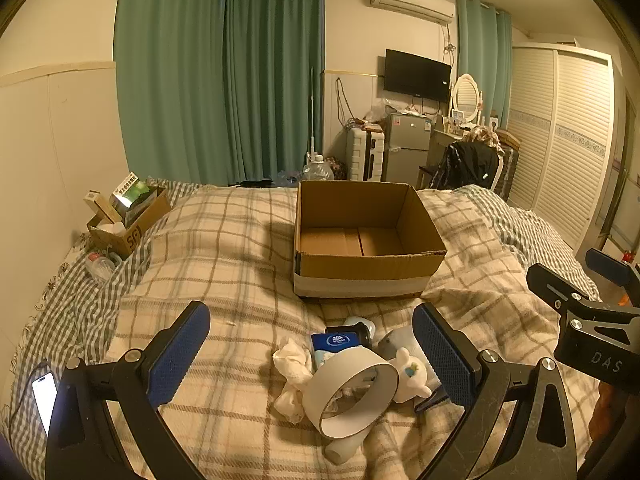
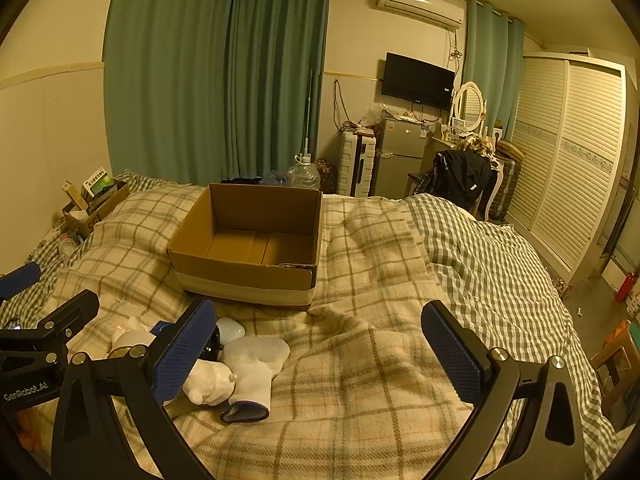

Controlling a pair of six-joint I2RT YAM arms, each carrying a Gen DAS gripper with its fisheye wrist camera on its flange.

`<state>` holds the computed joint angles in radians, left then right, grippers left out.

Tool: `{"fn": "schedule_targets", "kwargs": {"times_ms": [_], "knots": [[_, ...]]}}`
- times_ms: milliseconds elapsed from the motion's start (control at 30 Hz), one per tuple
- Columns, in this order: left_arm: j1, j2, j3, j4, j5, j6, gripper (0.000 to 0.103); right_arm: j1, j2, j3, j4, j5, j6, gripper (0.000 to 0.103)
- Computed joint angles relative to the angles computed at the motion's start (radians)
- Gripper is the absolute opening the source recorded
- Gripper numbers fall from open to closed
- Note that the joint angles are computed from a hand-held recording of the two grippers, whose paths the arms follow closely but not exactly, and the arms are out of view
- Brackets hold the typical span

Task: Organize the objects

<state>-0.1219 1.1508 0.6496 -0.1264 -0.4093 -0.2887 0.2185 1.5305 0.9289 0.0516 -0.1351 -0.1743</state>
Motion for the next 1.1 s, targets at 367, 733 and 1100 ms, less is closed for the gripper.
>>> {"fn": "schedule_targets", "kwargs": {"times_ms": [367,733,1100], "knots": [[-0.002,0.000,-0.004,0.003,-0.002,0.000,0.103,-0.005,0.004,-0.001,0.005,-0.002,0.000,0.103],[-0.002,-0.001,-0.006,0.007,-0.001,0.001,0.103,-0.004,0.004,-0.001,0.003,-0.001,0.001,0.103],[-0.013,0.000,-0.019,0.012,-0.010,-0.008,0.103,-0.003,0.006,-0.002,0.005,0.001,0.001,0.103]]}}
